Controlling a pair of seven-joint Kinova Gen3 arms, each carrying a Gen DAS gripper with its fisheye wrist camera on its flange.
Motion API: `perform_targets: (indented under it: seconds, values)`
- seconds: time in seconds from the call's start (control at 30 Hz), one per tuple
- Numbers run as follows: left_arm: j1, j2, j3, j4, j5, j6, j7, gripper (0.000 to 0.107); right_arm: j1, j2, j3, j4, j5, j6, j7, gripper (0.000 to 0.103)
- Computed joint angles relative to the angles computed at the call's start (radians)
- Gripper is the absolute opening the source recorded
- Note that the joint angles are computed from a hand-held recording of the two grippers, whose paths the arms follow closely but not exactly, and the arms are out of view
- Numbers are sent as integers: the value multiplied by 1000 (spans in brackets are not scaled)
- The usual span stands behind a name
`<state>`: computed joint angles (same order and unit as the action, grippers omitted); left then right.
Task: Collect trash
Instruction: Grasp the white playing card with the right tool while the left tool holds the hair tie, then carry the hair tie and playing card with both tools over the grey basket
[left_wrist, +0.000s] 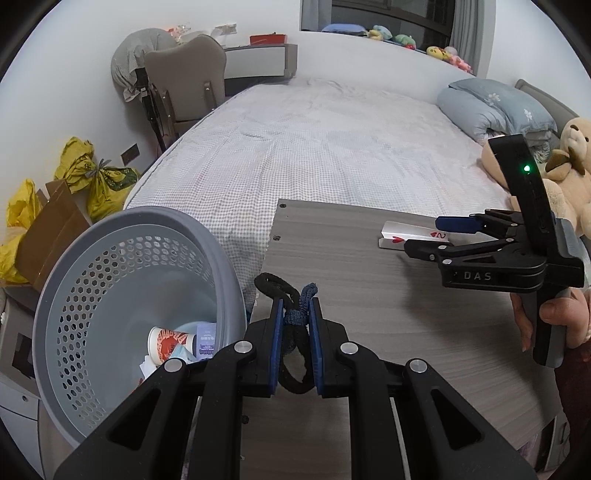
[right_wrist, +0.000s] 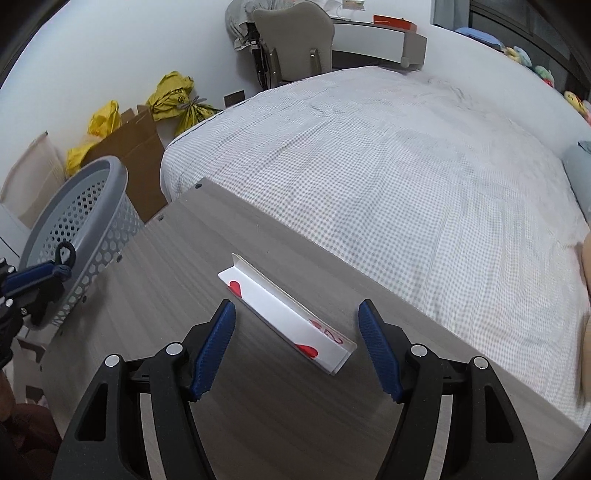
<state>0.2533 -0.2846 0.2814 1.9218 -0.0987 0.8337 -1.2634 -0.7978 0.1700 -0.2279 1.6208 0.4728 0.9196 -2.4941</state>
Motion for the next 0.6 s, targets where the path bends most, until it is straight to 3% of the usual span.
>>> perform_targets:
  seconds: [0.17,0.3,0.47,0.6]
  values:
    - [-1,-3,4,4,-4,-1,7,14,-13,24,2,-23,16,20,16,63]
    - [-4,-4,4,4,-7,2,13,14,-27,38,10,-34,23,28,20,51]
    - [-9,-16,2,10,-9,1,20,14,-58,38,13,-32,51,46,-39,18]
    - [-11,-29,-19,16,8,-2,5,14,-89,29,6,-21,72,63,-123,15]
